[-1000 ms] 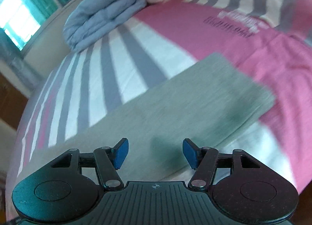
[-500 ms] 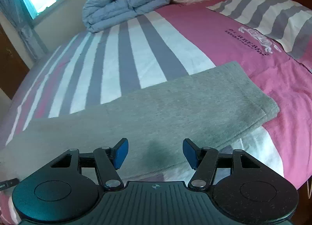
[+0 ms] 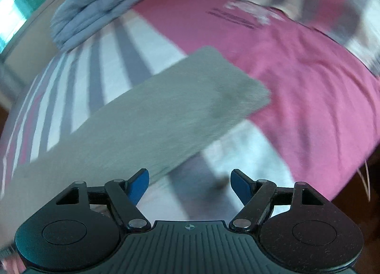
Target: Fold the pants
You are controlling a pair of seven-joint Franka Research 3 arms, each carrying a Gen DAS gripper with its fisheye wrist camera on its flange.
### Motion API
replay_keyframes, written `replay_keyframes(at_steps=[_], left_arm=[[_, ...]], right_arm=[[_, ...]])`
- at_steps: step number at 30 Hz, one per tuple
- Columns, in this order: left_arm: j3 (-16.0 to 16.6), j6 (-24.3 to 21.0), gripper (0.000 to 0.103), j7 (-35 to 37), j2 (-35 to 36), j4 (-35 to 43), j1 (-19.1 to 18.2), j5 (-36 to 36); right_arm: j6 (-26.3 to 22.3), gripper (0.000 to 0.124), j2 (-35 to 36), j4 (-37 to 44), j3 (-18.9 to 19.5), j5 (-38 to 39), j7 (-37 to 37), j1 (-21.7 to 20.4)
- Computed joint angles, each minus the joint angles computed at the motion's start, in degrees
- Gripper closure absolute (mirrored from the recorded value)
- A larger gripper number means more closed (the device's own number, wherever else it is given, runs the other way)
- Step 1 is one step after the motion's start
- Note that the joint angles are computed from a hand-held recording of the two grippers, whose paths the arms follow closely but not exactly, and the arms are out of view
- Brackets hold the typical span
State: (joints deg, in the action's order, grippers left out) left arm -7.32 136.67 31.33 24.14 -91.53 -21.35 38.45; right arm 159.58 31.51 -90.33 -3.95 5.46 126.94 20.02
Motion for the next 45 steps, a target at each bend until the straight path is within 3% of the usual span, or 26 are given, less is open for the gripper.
replay_keyframes(at_steps=[5,10,15,18,20,21,23,28,31,36,41,43,45], left_arm=[[0.15,-0.78,0.020,0.30,1.05,1.05,0.01,-0.39],[0.33,-1.64,0.018,-0.17,1.29,1.36,-0.57,0.09],[0.35,-2.03,0.017,-0.09,1.51,1.62,-0.65,0.27],[0.36,-2.24,0.016,-0.04,1.65,1.84,-0.69,0.33],[0.30,-2.15,0.016,0.20,1.56,1.73,-0.58,0.20],[0.27,-2.14,0.016,0.33,1.54,1.72,-0.52,0.09],[0.25,-2.40,0.016,0.60,1.67,1.97,-0.52,-0.03],[0.34,-2.40,0.015,0.52,1.74,2.03,-0.64,0.12],[0.33,-2.33,0.015,0.55,1.75,2.02,-0.63,0.09],[0.19,-0.99,0.015,0.86,1.01,0.91,0.01,-0.48],[0.13,1.04,0.017,0.47,-0.17,-0.81,0.72,-0.93],[0.15,1.99,0.026,-0.31,-1.35,-2.05,1.16,-1.25],[0.12,2.72,0.027,-0.95,-3.14,-3.82,1.95,-1.85]], right_arm=[[0.73,0.049,0.15,-0.26,-0.18,2.12,0.95,-1.98],[0.68,0.077,3.58,4.33,0.23,5.19,3.24,-4.03],[4.91,0.082,6.20,6.06,1.18,9.06,5.17,-5.60],[9.71,0.084,7.24,5.30,5.23,15.07,5.36,-8.65],[13.09,0.115,7.37,4.20,9.92,19.13,2.37,-11.87],[14.57,0.116,7.28,3.71,11.75,22.44,-0.28,-12.95],[16.32,0.116,6.41,2.48,10.54,21.75,-0.05,-11.81],[13.75,0.116,5.39,3.89,1.85,16.03,0.88,-4.84],[14.20,0.116,5.12,6.01,-1.33,10.91,-0.53,-1.30],[17.22,0.116,5.51,10.73,-1.43,5.94,-5.37,2.12],[15.74,0.116,9.52,21.31,7.88,4.34,-17.82,1.50],[13.15,0.116,12.29,26.59,11.84,4.66,-22.95,1.75],[9.37,0.116,16.20,33.39,15.13,4.79,-28.16,2.79]])
